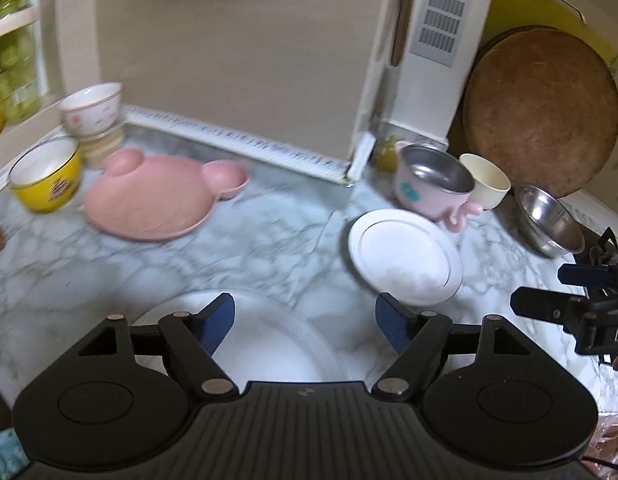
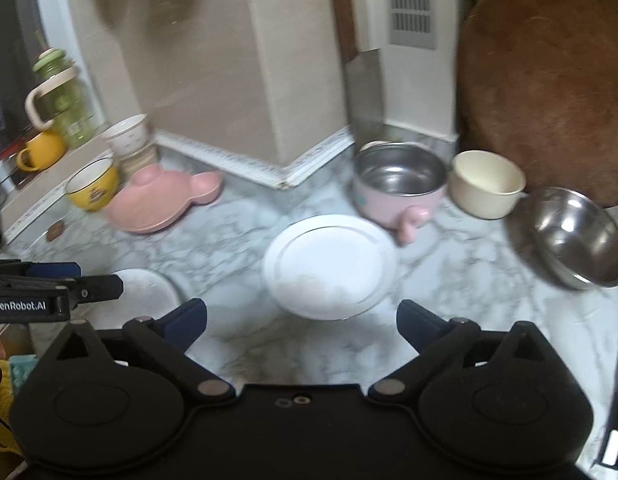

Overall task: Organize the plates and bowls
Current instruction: 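Move both grippers to the rim of the small gold-rimmed white plate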

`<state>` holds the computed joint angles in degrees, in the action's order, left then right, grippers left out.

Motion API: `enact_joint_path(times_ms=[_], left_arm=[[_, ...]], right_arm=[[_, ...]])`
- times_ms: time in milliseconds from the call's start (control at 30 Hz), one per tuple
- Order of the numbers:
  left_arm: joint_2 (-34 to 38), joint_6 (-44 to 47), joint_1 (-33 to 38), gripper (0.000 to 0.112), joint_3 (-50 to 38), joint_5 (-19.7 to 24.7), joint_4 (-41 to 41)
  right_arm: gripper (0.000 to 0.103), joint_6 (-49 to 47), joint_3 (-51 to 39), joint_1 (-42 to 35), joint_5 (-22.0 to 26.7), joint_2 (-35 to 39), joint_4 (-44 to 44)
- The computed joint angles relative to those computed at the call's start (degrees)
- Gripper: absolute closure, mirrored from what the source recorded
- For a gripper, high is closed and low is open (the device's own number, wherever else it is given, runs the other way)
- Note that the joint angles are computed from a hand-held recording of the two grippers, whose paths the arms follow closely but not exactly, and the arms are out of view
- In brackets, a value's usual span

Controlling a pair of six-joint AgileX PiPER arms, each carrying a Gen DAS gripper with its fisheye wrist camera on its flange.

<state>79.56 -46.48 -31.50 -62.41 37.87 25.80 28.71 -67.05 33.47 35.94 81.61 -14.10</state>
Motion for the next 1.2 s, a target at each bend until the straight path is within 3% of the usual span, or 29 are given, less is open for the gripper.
enact_joint_path(times_ms=[367,700,1000,1200], left_arm=[[18.17,9.92,0.5,0.035,-18.32,2.65,-3.34],[32.67,20.68,3.93,0.035,-34.28,7.18,-12.68],[42.86,24.07,6.93,0.035,-45.96,12.65,-18.95],[45.45,24.78,8.16,0.036,-49.27,14.4,-22.57]], right_arm=[[0.001,-0.65,-0.98,-7.41,-1.7,3.7,-1.43],[0.004,-1.56,-7.44,-11.45,-1.1,13.77,0.33],[0.018,-9.28,-16.74,-15.1,2.72,23.74,11.43],[0.031,-11.07,-20.82,-16.48,5.19,27.94,16.66]])
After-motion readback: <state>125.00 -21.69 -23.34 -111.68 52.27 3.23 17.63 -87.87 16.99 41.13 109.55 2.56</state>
